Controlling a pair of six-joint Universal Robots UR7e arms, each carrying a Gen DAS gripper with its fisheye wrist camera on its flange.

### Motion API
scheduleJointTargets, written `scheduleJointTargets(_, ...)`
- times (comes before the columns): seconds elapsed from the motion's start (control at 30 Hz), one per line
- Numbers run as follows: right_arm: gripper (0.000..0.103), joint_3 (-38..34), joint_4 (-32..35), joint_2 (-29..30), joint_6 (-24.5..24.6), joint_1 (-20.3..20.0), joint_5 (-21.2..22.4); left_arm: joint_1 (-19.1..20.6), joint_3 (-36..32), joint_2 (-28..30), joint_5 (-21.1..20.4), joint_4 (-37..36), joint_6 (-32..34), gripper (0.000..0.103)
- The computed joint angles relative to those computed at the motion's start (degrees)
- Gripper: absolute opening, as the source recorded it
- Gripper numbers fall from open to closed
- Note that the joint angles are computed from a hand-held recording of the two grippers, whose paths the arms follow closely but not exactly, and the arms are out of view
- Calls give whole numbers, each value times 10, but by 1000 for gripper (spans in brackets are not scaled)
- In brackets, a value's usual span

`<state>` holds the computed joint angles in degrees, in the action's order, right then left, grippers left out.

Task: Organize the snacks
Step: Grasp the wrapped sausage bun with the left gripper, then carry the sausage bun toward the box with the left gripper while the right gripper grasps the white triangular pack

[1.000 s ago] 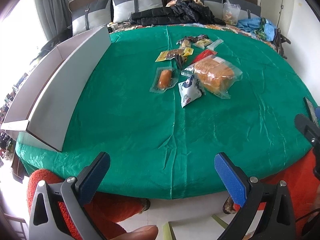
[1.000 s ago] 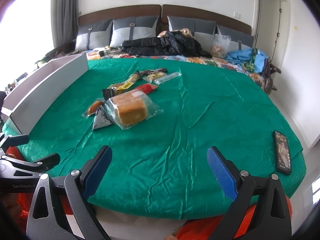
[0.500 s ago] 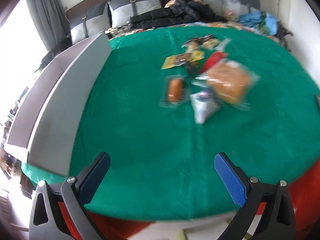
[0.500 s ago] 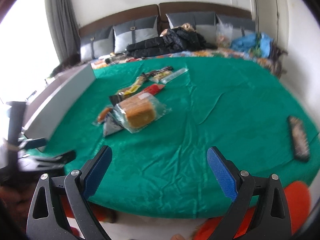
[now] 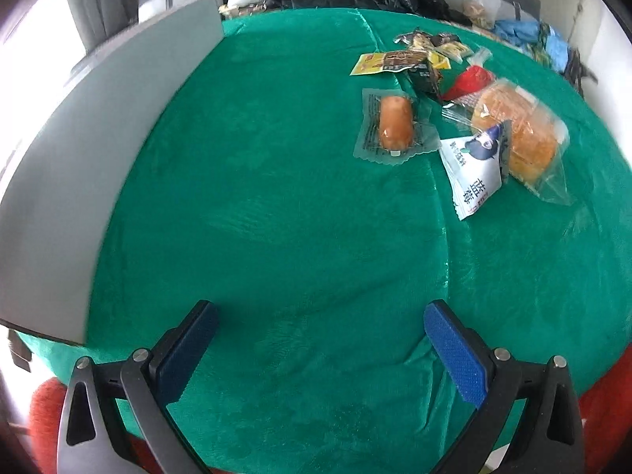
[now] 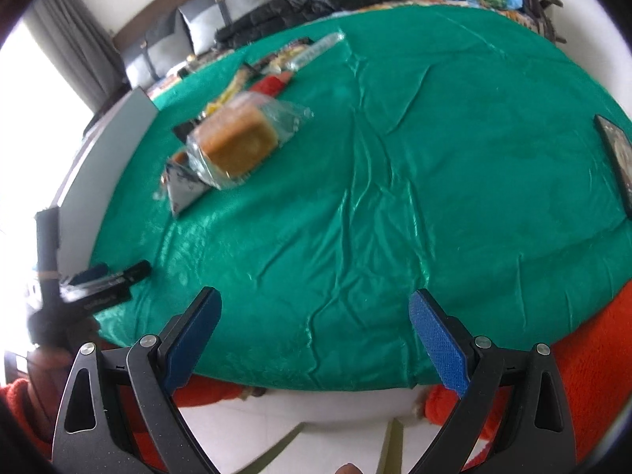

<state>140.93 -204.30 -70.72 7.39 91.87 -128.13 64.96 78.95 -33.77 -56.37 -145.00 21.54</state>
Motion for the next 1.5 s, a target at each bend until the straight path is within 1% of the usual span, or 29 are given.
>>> scheduleJointTargets(0.1,97,-11,24,10,-5,8,-23,2,12,0,-5,-35,20,103)
scheduleJointTargets(0.17,97,-18,31,16,-15,13,-36,6,23,-3,-19,-62,41,103)
scheduleJointTargets(0.23,97,-30,23,24,-41,14,-48,9,40,-8,-35,-96,65,103)
scheduleJointTargets(0.3,97,-54,12,43,-78,15,-75,9,43,-10,-38,-101,68,103)
scheduleJointTargets(0.37,97,-71,18,58,-99,15,-101,6,31,-11,-28,-62,52,103)
scheduleJointTargets(0.4,97,-78,12,68,-116,12,-109,4,25,-11,-24,-39,45,103)
scheduleJointTargets(0.43,97,-79,11,71,-120,10,-108,4,18,-12,-30,-13,39,103)
scheduleJointTargets(0.53,97,-68,27,67,-113,-2,-85,11,-8,-16,-84,26,23,103)
scheduleJointTargets(0.57,97,-66,28,67,-114,-2,-84,12,-27,-10,-95,40,12,103)
scheduleJointTargets(0.67,97,-64,16,75,-128,2,-92,11,-117,29,-119,109,-22,102)
scheduleJointTargets(0.73,98,-66,6,81,-136,1,-91,6,-182,63,-130,148,-14,101)
scheduleJointTargets(0.8,98,-64,-4,83,-143,0,-88,-4,-238,100,-122,174,7,94)
scheduleJointTargets(0.9,98,-64,-14,87,-151,1,-86,-14,-343,163,-129,252,29,83)
scheduleJointTargets(0.97,98,-63,-19,88,-156,0,-85,-22,-402,203,-112,295,39,71)
scheduleJointTargets(1.0,98,-63,-20,89,-157,0,-85,-26,-426,222,-92,312,42,66)
scheduleJointTargets(1.03,98,-62,-20,89,-156,1,-85,-27,-444,235,-78,322,40,51)
scheduleJointTargets(1.07,98,-62,-21,89,-157,1,-84,-26,-461,246,-74,339,33,43)
scheduleJointTargets(1.1,98,-61,-22,89,-158,1,-83,-23,-464,245,-93,334,24,41)
scheduleJointTargets(1.13,98,-61,-23,89,-159,1,-83,-19,-479,249,-101,348,9,41)
scheduleJointTargets(1.2,99,-61,-25,90,-162,1,-85,-14,-453,232,-107,331,8,40)
scheduleJointTargets(1.3,99,-62,-29,92,-167,1,-84,-5,-366,178,-113,285,18,40)
scheduleJointTargets(1.37,99,-61,-36,94,-170,0,-84,4,-293,132,-114,245,19,40)
scheduleJointTargets(1.4,99,-61,-43,97,-172,0,-84,9,-256,107,-118,225,16,40)
scheduleJointTargets(1.5,99,-60,-71,108,-176,2,-88,21,-171,57,-125,156,13,40)
